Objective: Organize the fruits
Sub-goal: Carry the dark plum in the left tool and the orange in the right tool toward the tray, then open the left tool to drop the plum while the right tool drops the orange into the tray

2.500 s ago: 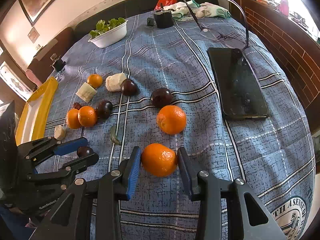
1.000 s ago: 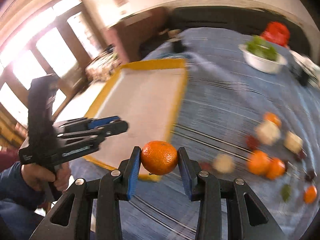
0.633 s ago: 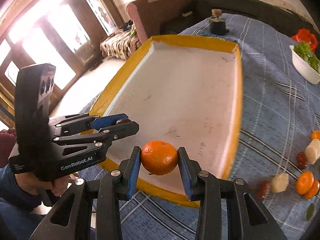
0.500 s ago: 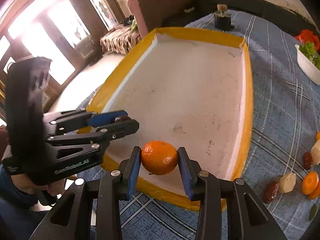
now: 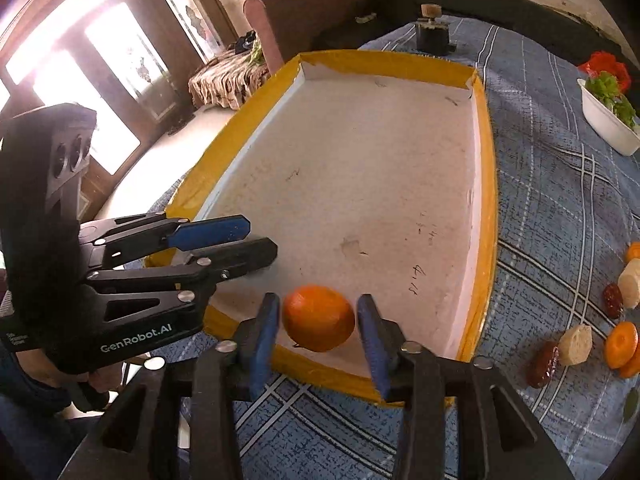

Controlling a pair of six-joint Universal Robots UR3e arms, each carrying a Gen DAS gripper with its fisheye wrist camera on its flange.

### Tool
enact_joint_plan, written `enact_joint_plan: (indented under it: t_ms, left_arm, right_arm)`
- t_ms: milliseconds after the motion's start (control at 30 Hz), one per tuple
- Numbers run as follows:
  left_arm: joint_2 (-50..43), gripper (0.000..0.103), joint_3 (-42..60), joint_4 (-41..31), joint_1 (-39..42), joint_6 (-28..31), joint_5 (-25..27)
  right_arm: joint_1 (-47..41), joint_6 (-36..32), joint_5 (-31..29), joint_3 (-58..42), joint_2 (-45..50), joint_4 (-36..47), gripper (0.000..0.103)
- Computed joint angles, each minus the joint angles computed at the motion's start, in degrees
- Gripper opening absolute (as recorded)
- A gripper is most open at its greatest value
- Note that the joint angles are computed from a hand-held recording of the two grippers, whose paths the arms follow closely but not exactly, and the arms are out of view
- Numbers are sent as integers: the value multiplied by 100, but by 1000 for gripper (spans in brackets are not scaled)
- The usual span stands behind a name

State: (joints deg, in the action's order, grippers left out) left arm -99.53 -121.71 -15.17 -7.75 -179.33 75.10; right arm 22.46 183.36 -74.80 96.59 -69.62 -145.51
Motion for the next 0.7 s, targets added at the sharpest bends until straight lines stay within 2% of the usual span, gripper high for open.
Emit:
enact_joint_plan:
  t_ms: [67,300,467,700]
  left_arm:
    - [-19,42,31,33,-31,-42,11]
    - [96,42,162,-66,-92,-198,-22]
    - [102,45,520,-212,-317,-270,-131]
    - [-617,44,1721,-602,-1158,-127,-330]
  right_arm:
    - [-23,-2,6,190,-168,-154,60]
    - [-382,186,126,1081,-1002,-719,60]
    - [-1237,647,389,2316,-2170,-1168,60]
    - [-2640,1003,473,3407,-3631,-583,52]
